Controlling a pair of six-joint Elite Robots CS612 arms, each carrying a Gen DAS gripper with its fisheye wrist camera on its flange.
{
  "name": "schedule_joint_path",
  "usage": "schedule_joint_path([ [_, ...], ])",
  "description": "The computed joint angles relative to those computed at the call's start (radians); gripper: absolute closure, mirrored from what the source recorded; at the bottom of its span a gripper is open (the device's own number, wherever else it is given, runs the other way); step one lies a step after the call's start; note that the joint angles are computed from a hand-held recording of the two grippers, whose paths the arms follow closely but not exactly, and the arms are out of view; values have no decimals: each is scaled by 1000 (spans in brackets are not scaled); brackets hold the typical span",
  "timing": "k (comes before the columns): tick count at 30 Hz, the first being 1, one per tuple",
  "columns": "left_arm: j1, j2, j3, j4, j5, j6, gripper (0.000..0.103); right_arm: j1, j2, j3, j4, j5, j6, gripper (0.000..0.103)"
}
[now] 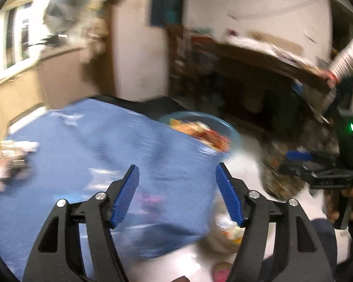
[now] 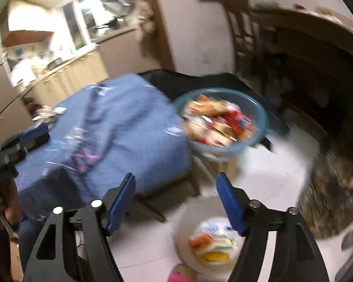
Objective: Collect trash
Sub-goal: 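Grasp the gold cigarette box with the left tool while the right tool grasps the black tissue pack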
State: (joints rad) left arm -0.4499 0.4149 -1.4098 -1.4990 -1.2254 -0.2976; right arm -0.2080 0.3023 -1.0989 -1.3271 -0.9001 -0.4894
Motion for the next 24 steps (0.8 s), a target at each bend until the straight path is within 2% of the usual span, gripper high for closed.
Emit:
schedule_joint_path([
  [3,35,14,-113,112,144,-36,32,32,-11,3,40,44,-59,27],
  [6,75,26,-204,230,240,-75,25,71,-18,-2,90,67,-115,27],
  [10,141,32,-281,390,299,-122,23,120,-21,-6,135,75,-168,27],
  [12,180,33,-305,459,290,-137,23,142,-23,-10,153,78,-189,27],
  [15,223,46,-326,498,248,-155,23,178,-27,-6,169,75,-216,27],
  [19,266,68,-328,488,174,-135,23,218,-33,2,182,68,-235,27],
  [24,300,85,-293,437,136,-73,23,252,-46,34,172,43,-247,27],
])
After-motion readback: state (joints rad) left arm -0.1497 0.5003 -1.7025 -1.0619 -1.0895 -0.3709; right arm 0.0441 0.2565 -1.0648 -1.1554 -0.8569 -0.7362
